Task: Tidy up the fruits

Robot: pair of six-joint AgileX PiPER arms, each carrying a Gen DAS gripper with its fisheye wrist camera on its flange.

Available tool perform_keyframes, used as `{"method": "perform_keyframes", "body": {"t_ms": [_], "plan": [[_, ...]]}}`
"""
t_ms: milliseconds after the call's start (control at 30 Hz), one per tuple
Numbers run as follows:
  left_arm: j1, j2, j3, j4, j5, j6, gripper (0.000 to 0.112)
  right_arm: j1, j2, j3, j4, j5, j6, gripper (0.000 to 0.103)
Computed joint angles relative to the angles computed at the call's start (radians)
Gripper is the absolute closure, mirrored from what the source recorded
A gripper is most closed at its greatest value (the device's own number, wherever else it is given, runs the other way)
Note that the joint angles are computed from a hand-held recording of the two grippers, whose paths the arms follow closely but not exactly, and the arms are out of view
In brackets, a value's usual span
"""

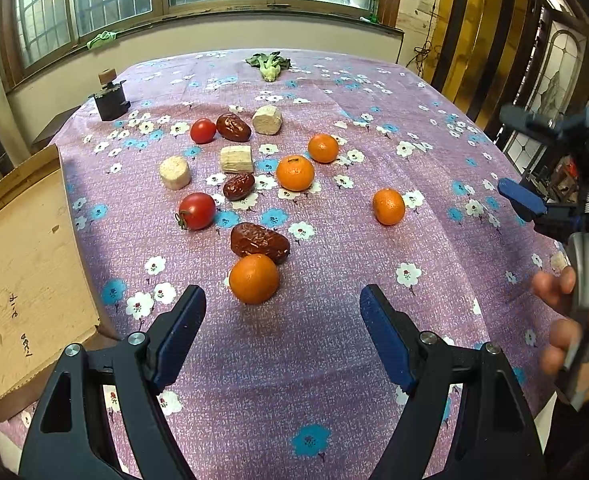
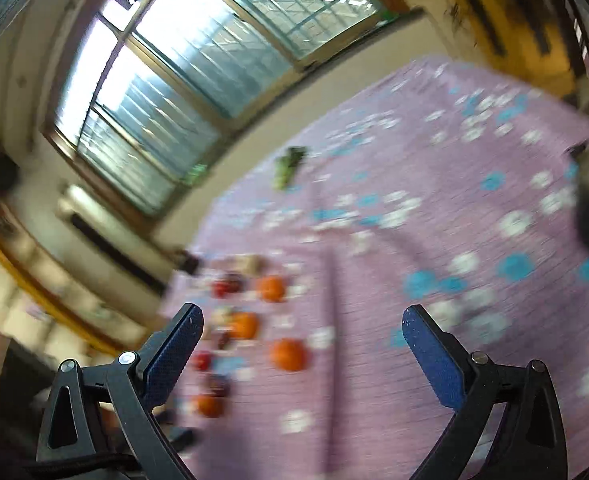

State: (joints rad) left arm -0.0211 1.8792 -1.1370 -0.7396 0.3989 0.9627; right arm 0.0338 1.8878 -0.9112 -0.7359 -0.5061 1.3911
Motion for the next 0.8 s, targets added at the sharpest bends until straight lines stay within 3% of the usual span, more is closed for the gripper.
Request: {"method": "perform_keyframes", "body": {"t_ms": [67, 267, 400, 467, 567, 800], "plan": [[0.002, -0.010, 0.017, -0.006, -0.011, 0.010, 0.033, 0.042, -0.016, -0.043, -0.065, 0.096, 0.075, 0.000], [0.027, -0.029, 0.033, -0.007, -0.024, 0.028, 0.033, 0.282, -0.035, -0.200, -0.410, 0.690, 0.221, 0.000], [0.053, -0.034, 0.033, -0.009, -0.033, 0.032, 0.033, 0.408, 0.002, -0.291, -0.300, 0.920, -0.019, 0.000], [0.068, -0.035, 0.034, -0.016, -0.031, 0.038, 0.033, 0.472, 0.029, -0.331, -0.326, 1.043, -0.060, 0.000], [0.084, -0.036, 0.034, 0.003, -0.030, 0.024, 0.033, 0.535, 0.058, -0.353, -0.417, 1.146, -0.024, 0.000], [0.099, -0.032, 0.045, 0.059, -0.035, -0.007, 0.033, 0.556, 0.053, -0.358, -0.411, 1.148, -0.058, 0.000]]}}
